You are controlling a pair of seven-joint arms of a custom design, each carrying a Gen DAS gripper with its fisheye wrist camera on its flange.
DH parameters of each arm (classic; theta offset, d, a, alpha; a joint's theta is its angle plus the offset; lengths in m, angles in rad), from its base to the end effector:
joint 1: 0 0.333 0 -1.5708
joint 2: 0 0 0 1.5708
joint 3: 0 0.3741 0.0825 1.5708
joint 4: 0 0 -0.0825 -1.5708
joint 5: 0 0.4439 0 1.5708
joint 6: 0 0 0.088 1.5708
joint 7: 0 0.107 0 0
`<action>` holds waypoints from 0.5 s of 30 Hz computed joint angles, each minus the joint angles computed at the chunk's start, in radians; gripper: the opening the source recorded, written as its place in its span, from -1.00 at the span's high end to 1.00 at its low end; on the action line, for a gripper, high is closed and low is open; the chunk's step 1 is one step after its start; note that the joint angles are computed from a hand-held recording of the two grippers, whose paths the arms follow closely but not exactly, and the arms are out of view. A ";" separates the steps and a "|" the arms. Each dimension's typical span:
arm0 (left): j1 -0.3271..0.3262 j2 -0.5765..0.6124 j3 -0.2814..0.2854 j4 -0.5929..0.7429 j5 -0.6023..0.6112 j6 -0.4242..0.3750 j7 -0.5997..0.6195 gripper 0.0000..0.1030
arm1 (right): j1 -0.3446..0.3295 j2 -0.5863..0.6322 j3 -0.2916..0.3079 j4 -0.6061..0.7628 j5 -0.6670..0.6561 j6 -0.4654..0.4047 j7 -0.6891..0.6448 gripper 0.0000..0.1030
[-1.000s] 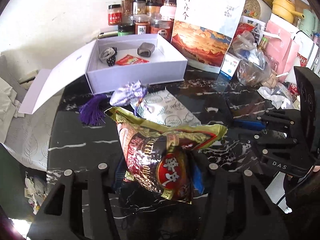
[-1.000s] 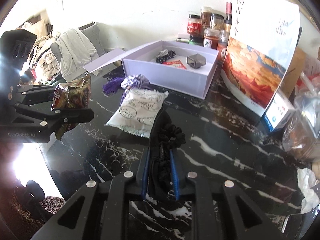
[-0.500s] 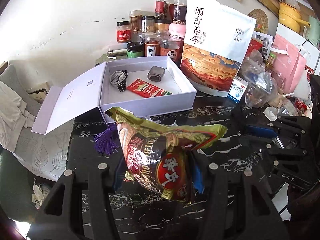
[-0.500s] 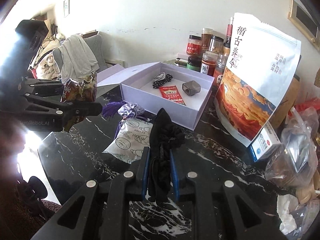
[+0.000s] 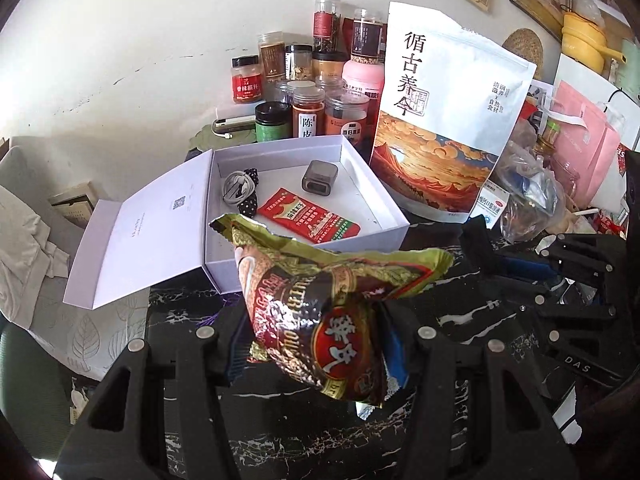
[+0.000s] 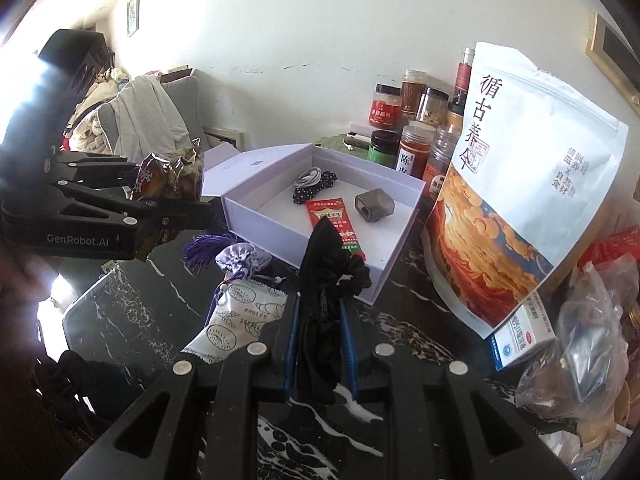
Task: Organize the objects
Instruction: 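Carry the gold bag and black strand with both tools over the white box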
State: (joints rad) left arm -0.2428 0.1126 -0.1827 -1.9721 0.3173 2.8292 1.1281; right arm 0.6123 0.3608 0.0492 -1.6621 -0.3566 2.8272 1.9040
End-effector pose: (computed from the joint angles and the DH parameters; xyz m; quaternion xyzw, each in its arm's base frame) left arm 0.6209 -0.2936 0.5294 -0.5737 0.7295 -0.3079 0.2096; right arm 0.6092 0.4894 0.5211 -0.8124 0.4229 -0.2145 0.3394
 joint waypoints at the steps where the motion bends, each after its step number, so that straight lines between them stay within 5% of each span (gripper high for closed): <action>1: 0.003 0.009 -0.002 0.011 -0.010 0.000 0.013 -0.02 | -0.003 0.008 0.001 0.012 0.003 -0.003 -0.005 0.64; 15: 0.010 0.163 0.011 0.215 -0.113 -0.048 0.144 -0.01 | -0.030 0.148 0.014 0.226 0.102 -0.066 -0.117 0.64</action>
State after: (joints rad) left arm -0.2324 0.2756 -0.1713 -1.7568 0.2047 2.7811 1.2718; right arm 0.5827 0.5089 0.0631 -1.4358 -0.2549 2.7609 1.7871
